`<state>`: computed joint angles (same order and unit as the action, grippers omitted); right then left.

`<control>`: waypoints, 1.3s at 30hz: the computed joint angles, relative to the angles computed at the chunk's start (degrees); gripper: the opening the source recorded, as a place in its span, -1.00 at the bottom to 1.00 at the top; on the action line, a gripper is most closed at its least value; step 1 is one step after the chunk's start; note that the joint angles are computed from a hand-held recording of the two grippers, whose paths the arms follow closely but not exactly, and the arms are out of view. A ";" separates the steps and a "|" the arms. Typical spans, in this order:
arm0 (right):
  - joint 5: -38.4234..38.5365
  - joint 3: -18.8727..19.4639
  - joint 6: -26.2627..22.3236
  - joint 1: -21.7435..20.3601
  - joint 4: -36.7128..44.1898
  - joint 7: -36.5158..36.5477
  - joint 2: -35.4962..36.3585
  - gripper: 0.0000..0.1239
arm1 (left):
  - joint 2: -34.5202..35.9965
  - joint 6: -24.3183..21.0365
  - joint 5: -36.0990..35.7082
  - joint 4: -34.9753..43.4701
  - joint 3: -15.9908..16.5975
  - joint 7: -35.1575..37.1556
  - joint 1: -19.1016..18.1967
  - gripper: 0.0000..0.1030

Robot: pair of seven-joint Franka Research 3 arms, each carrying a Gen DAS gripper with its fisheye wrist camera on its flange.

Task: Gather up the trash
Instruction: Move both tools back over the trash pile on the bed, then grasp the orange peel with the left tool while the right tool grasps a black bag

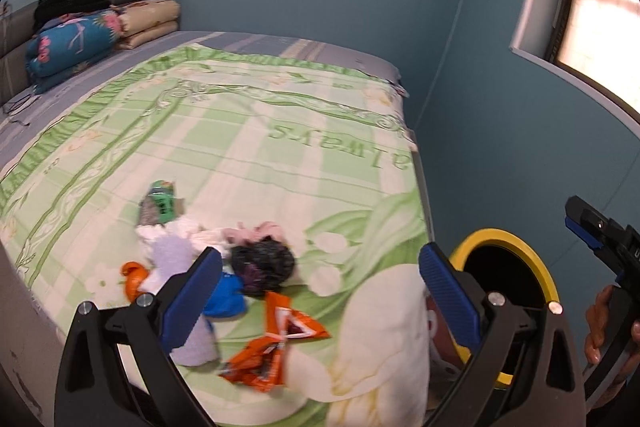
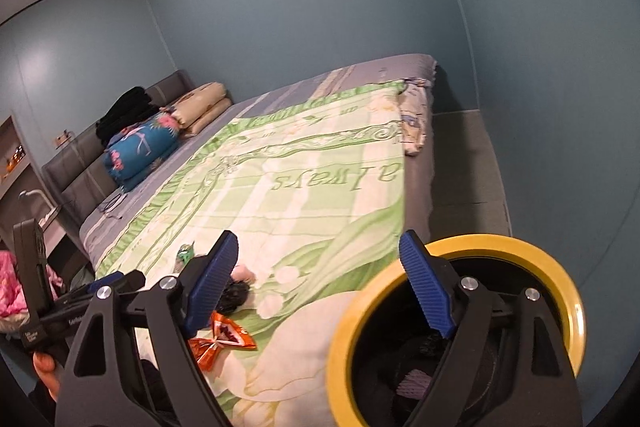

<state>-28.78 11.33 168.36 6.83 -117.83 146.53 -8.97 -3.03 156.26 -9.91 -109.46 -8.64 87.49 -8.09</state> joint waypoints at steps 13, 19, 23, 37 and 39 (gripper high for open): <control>4.29 -2.82 -3.01 8.12 7.98 -7.84 7.81 0.27 | -2.33 2.45 7.59 -5.15 3.00 -8.60 4.60 0.85; 7.49 -5.22 -5.30 12.35 13.06 -12.22 12.25 0.27 | -2.22 2.39 7.07 -6.67 4.11 -10.21 6.56 0.85; 8.74 -6.56 -6.95 14.71 16.10 -14.08 14.81 0.27 | -1.59 2.21 7.14 -7.16 4.61 -10.69 7.67 0.85; 19.03 -9.00 -14.64 19.41 29.87 -25.55 27.63 0.27 | 4.11 -0.35 8.25 -5.70 4.59 -13.39 11.21 0.84; 20.66 -9.14 -16.57 19.85 32.43 -27.06 29.82 0.27 | 4.94 -0.64 8.15 -5.33 4.44 -13.37 11.58 0.84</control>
